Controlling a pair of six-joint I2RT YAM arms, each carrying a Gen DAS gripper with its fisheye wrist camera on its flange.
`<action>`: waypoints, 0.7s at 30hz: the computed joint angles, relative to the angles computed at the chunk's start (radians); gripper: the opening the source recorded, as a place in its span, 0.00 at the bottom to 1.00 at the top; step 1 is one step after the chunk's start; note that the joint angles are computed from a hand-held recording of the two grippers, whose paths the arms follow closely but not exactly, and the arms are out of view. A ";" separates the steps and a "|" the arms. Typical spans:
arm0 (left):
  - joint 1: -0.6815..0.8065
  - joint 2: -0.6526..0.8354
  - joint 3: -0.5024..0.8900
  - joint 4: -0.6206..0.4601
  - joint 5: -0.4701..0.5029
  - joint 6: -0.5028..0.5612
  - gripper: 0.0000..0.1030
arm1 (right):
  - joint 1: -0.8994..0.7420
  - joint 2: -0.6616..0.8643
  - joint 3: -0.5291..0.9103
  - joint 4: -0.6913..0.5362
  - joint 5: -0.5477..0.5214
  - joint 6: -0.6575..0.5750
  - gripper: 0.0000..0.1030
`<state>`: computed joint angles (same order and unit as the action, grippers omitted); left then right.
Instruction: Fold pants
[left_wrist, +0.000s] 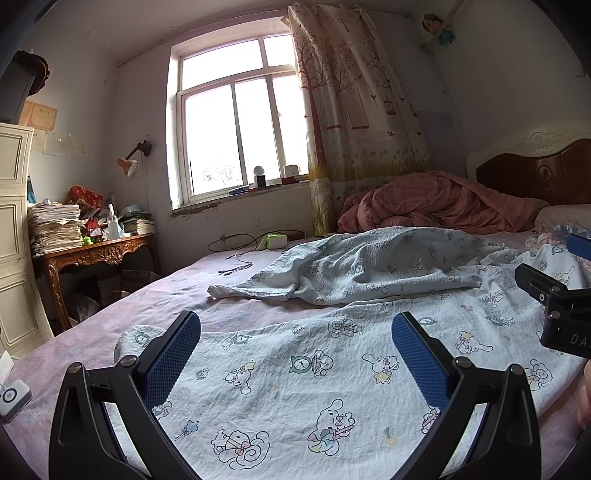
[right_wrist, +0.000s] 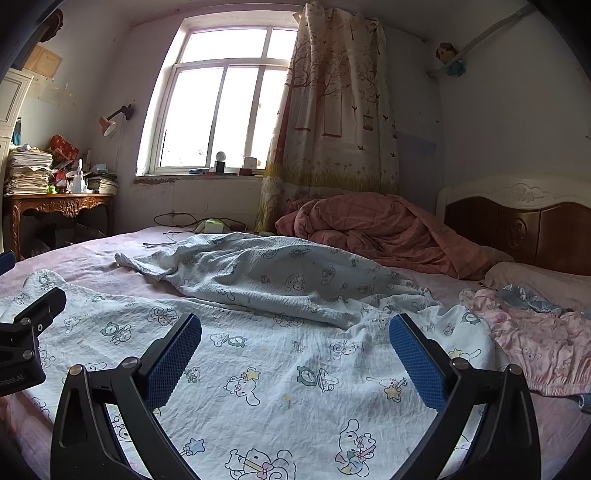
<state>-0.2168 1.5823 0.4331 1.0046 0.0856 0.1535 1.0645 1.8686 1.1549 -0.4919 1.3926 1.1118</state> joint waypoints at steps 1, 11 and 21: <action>0.000 0.000 0.000 0.000 0.000 0.000 1.00 | 0.001 0.001 0.002 -0.004 0.001 0.003 0.99; 0.000 0.000 0.001 -0.001 -0.001 0.001 1.00 | -0.001 -0.001 -0.001 0.003 -0.002 -0.004 0.99; -0.001 0.000 0.001 0.000 -0.002 0.002 1.00 | -0.001 -0.001 -0.001 0.002 -0.002 -0.004 0.99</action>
